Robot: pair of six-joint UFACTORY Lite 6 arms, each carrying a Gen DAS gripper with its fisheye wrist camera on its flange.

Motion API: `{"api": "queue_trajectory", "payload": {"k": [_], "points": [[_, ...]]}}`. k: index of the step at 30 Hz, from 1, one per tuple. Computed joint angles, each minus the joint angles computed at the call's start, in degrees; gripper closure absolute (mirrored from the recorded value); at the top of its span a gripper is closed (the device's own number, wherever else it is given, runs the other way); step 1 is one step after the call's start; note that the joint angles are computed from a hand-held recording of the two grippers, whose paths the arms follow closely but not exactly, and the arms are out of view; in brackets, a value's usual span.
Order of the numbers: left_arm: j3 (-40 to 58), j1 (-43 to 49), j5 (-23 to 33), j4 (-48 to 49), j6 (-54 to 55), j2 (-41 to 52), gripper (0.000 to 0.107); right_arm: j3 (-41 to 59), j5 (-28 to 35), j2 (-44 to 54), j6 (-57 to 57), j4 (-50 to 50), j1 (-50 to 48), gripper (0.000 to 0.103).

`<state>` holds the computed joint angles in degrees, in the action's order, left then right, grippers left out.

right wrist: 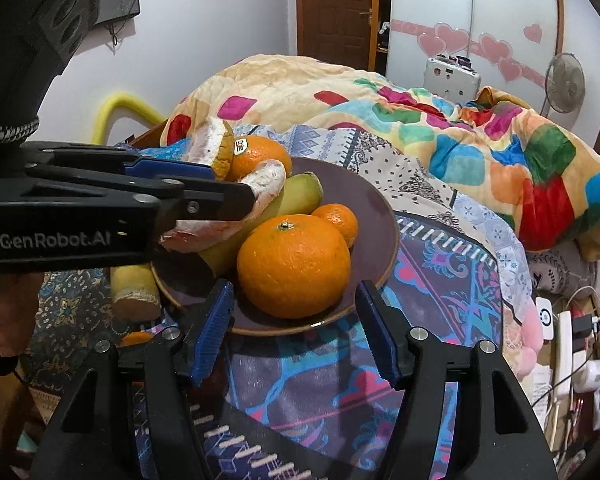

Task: Organize fruits
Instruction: 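Lower the pomelo segment and orange onto the plate and open both grippers, then move left gripper to the dark red fruit while right gripper approaches a sugarcane stick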

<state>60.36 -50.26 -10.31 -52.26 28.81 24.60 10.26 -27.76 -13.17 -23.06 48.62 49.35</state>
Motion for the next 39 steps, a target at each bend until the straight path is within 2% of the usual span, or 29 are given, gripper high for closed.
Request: {"api": "queue_trajectory", "payload": {"k": [4,10,13,15,20,24,27,34,39], "points": [[-5.38,-1.66,-2.13,-7.91,6.43,-6.04,0.068,-1.74,0.14,-6.31,-8.53,10.43,2.67,0.043],[-14.67,-5.28,-7.80,-23.71,19.49,-17.81,0.066,-3.93,-3.07,-18.18,-26.38,32.59,10.67,0.043],[-19.16,-7.45,-11.03,-29.52,23.80,-23.54,0.055,-4.30,-6.55,-22.28,-31.70,40.51,15.91,0.043],[-22.15,-8.78,-13.22,-31.65,24.79,-26.61,0.047,-4.19,-9.18,-23.17,-32.75,42.98,19.00,0.043],[-28.22,-9.24,-14.24,-33.43,24.22,-31.09,0.045,-3.32,-12.49,-21.76,-30.85,44.55,24.97,0.043],[-32.49,-7.81,-13.44,-28.91,18.57,-30.97,0.044,-2.55,-14.89,-17.05,-25.62,43.12,29.34,0.043],[-34.44,-6.25,-12.65,-22.49,11.97,-29.10,0.044,-1.70,-13.34,-12.38,-20.42,38.36,28.86,0.043],[-35.06,0.44,-10.50,5.61,-12.93,-19.33,0.045,0.55,-10.09,-2.19,-7.96,24.86,24.67,0.043],[-32.50,1.14,-11.53,13.47,-19.26,-13.34,0.054,1.43,-8.44,1.13,-2.70,17.69,21.30,0.043]]}}
